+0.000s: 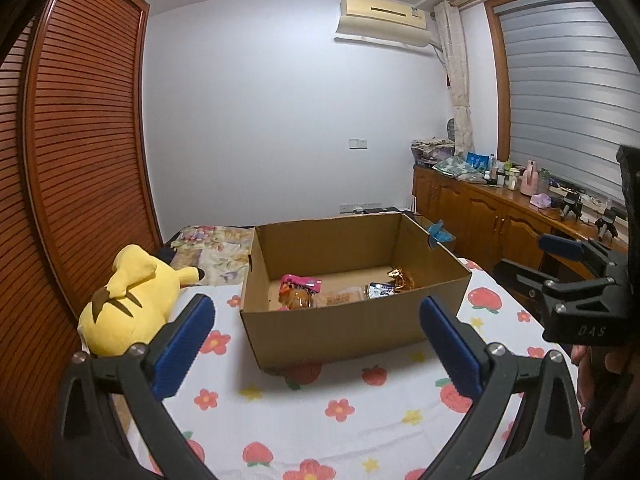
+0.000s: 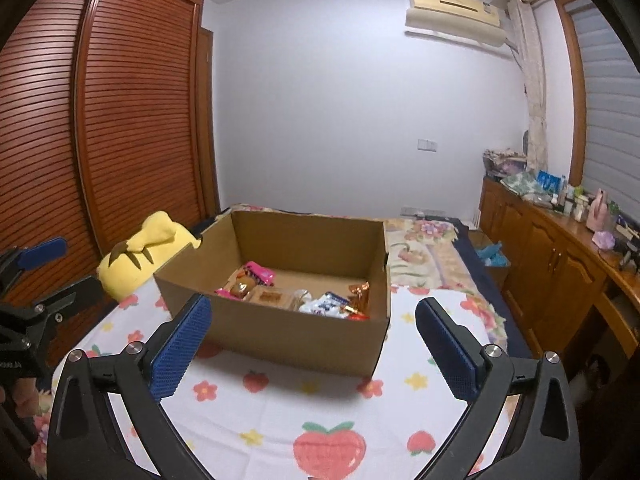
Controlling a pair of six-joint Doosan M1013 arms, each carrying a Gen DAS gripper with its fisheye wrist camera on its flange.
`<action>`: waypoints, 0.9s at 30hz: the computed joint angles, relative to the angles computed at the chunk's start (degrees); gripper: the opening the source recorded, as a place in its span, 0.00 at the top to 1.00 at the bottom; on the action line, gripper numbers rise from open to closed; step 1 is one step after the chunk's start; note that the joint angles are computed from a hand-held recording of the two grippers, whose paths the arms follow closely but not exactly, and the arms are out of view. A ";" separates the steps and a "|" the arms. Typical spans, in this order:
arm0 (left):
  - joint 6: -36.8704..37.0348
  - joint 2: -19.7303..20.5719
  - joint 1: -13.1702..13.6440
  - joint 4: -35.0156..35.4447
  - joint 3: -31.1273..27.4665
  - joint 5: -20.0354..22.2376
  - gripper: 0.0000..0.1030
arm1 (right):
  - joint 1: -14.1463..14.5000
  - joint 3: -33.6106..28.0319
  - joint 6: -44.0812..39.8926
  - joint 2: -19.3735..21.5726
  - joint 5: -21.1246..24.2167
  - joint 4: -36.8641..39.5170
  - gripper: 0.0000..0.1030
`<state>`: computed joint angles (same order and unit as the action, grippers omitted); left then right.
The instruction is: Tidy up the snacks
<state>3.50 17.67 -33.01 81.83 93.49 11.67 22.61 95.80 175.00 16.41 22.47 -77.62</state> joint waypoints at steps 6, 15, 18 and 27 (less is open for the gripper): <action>-3.86 -0.67 -0.40 2.95 1.63 0.76 0.00 | 0.52 2.38 4.22 -1.04 0.03 -2.25 0.00; -3.93 -0.64 -0.83 2.02 2.95 0.95 0.00 | 1.19 3.38 6.80 -1.34 1.31 -3.87 0.00; -3.51 -0.57 -0.86 1.65 3.09 0.97 0.00 | 1.36 3.70 7.56 -1.38 1.92 -4.69 0.00; -4.20 -0.61 -0.65 1.95 3.12 0.83 0.00 | 1.34 3.84 7.93 -1.41 1.78 -4.87 0.00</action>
